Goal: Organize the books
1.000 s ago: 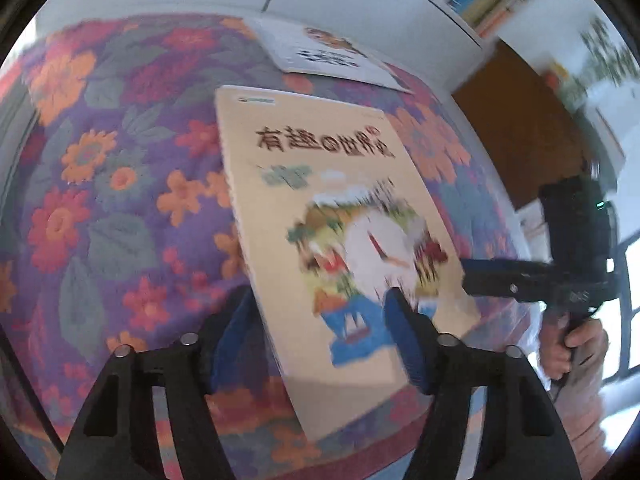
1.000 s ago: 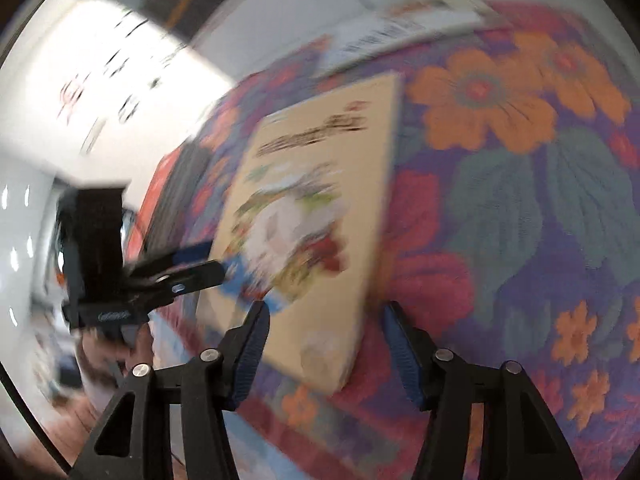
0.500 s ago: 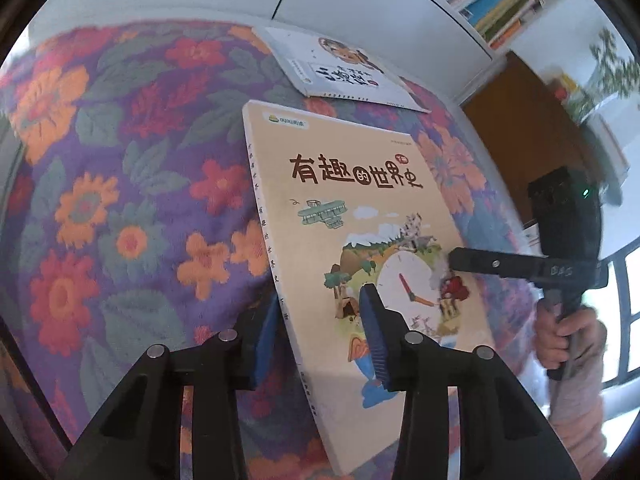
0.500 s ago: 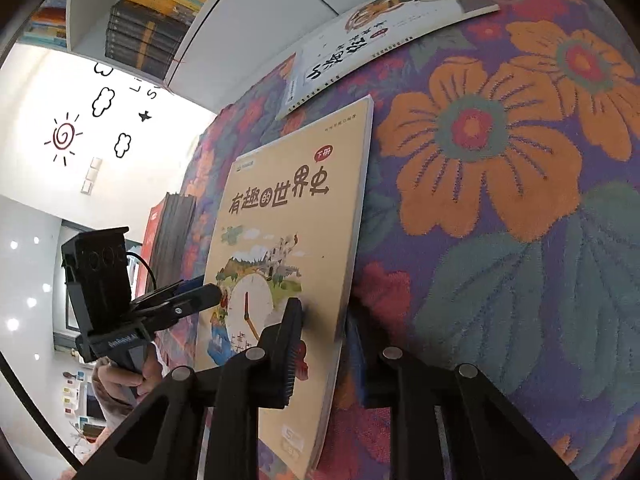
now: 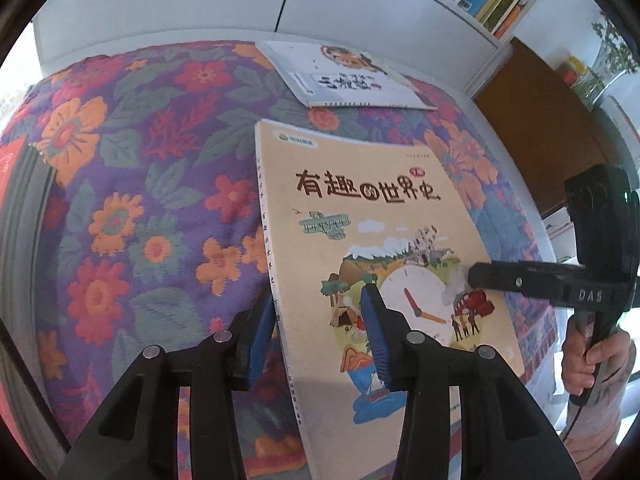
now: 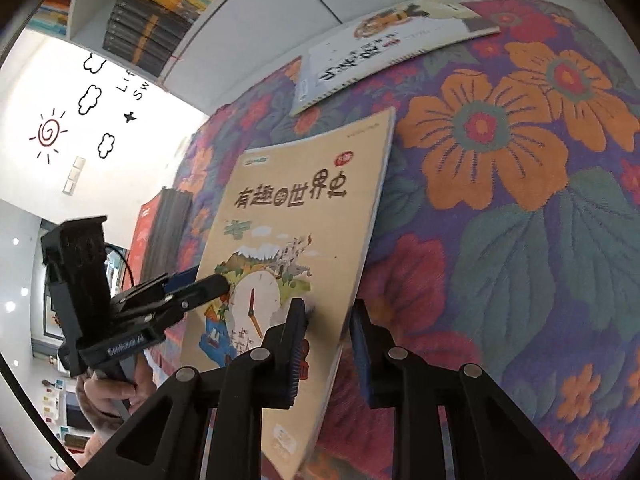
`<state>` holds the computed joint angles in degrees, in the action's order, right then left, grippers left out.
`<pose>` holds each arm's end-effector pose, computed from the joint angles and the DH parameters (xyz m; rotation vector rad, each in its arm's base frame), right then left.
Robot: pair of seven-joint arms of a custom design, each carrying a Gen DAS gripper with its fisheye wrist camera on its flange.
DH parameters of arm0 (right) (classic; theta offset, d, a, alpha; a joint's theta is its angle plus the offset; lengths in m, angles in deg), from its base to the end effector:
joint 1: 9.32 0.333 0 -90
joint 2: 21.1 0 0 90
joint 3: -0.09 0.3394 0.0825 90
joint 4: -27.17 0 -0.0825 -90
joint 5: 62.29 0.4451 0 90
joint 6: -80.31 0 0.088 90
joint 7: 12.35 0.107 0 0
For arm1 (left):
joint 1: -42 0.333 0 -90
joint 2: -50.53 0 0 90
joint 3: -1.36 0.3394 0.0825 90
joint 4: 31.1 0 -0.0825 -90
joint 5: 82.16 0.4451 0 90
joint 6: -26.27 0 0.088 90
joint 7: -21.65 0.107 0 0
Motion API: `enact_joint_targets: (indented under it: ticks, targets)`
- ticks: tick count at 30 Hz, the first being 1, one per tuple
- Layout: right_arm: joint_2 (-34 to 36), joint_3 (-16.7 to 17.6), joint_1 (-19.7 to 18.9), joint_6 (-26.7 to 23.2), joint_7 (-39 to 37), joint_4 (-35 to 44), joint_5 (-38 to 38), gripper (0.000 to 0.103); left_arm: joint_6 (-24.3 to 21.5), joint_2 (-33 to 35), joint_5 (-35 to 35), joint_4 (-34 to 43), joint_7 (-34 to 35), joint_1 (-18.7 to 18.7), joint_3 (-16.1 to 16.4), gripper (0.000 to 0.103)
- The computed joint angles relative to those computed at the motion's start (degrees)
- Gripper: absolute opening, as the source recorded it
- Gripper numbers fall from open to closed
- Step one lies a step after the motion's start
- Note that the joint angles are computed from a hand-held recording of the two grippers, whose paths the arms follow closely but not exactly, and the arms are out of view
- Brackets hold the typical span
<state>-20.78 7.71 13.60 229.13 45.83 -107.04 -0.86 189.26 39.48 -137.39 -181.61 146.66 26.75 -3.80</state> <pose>0.4946 0.2715 0.3293 -1.9431 1.5727 0.3855 0.4597 -0.1237 0.3199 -2.0101 2.2088 -0.8810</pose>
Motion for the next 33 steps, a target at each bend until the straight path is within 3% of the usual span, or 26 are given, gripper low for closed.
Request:
enact_joint_targets:
  ticks: [15,22,33]
  targets:
    - [-6.8,1.0,5.9,6.9,-0.2,-3.4,0.2,0.023,-0.1,-11.1,2.3,-6.2,0.6,-1.5,3.7,0.04]
    - [-9.2,1.0,9.5,10.4,1.2,-4.2,-0.8,0.023,-0.6,-18.2,5.2,-9.9,0.2,-2.9,8.3,0.04]
    - [-7.7,2.5,14.0,14.4,3.8,-0.6,-4.0,0.023,-1.0,-29.8,14.5,-15.9,-3.7,1.2,12.1,0.04]
